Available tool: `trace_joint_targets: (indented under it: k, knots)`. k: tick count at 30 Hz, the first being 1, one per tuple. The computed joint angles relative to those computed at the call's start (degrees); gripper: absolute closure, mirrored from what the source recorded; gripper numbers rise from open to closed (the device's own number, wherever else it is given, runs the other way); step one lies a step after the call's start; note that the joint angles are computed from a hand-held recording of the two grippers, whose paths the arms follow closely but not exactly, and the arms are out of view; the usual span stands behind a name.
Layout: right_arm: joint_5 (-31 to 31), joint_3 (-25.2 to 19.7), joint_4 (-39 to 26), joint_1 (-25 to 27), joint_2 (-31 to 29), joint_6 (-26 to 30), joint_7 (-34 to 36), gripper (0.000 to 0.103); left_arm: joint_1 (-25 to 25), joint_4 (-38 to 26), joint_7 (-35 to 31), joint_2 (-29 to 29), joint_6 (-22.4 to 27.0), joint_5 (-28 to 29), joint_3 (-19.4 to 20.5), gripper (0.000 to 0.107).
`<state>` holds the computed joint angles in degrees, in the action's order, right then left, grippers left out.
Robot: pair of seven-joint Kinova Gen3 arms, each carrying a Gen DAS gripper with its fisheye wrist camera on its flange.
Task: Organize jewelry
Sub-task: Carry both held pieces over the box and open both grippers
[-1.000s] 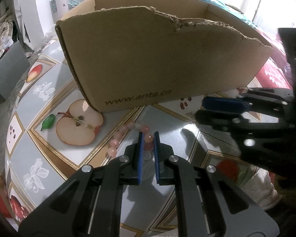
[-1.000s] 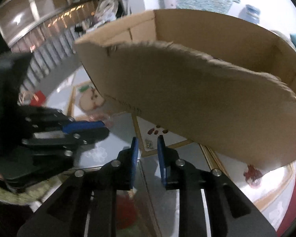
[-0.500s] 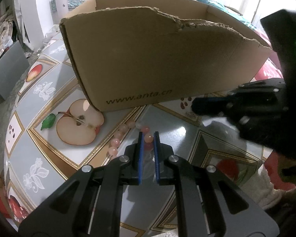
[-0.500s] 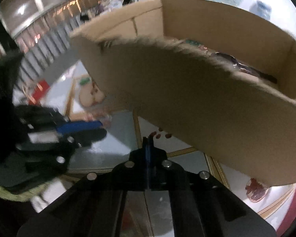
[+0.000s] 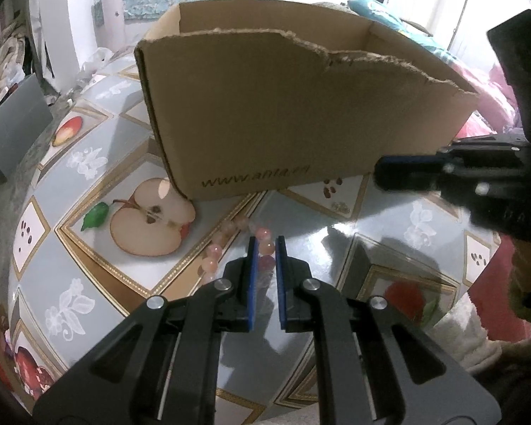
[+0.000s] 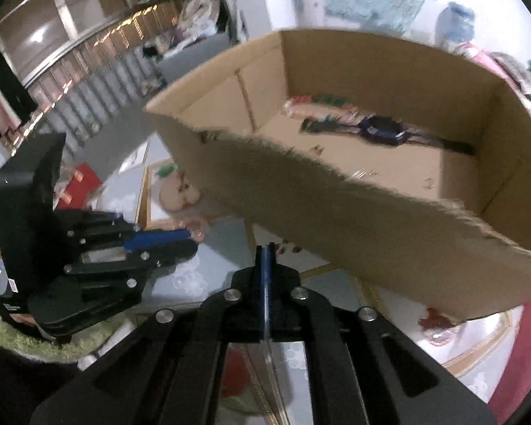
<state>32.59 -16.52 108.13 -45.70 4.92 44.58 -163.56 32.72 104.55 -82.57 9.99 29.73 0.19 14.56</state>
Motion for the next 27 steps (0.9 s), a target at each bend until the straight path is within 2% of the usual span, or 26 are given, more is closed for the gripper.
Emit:
trace_joint_targets:
  k: [1,2,6,7,9,10,11,13,16,19,27]
  knots:
    - [0.28,-0.60,-0.71,0.17,0.76,1.15,0.93,0.083,0.03,0.10,0.17,0.12,-0.04,0.02,-0.05,0.099]
    - [0.18,-0.14,-1.25,-0.31,1.61,1.49,2.35,0.078,0.06,0.05,0.40,0.25,0.07,0.06,-0.10,0.099]
    - [-1.42,0.98,-3.00,-0.68,4.41,2.27,6.87,0.078,-0.20,0.27,0.33,0.42,-0.09,0.43,-0.06,0.099]
    - [-1.72,1.25,-3.59,-0.93,5.30,2.93,8.07,0.078,-0.53,0.26,-0.16,0.52,-0.11,0.79,0.03,0.099]
    - [-1.69,2.00,-3.65,-1.73,5.89,2.79,8.96,0.086,-0.72,-0.02,-0.62,0.80,-0.02,1.14,0.10,0.099]
    - [-2.15,2.06,-3.54,-1.61,5.86,2.11,9.79,0.096,-0.82,-0.10,-0.88,0.87,0.04,1.32,0.12,0.099]
    - [-3.42,2.23,-3.61,-1.21,5.70,1.61,10.73,0.099,-1.03,-0.16,-1.33,0.95,0.04,1.67,0.21,0.099]
    - [-4.66,2.77,-3.39,-0.95,5.29,1.07,10.76,0.100,-1.64,-0.19,-2.51,0.95,0.10,2.53,0.35,0.099]
    - [-7.04,3.19,-0.66,0.52,2.67,-3.40,9.61,0.102,-2.42,0.39,-4.17,0.73,-0.30,3.96,0.55,0.099]
    - [-6.94,2.80,1.45,1.38,-0.02,-5.95,6.56,0.102,-2.85,0.80,-5.21,0.55,-0.62,4.93,0.59,0.099]
    - [-4.07,-0.51,3.97,3.86,-5.56,-7.49,-0.74,0.102,-5.01,2.58,-9.46,-0.38,-2.64,9.11,1.24,0.099]
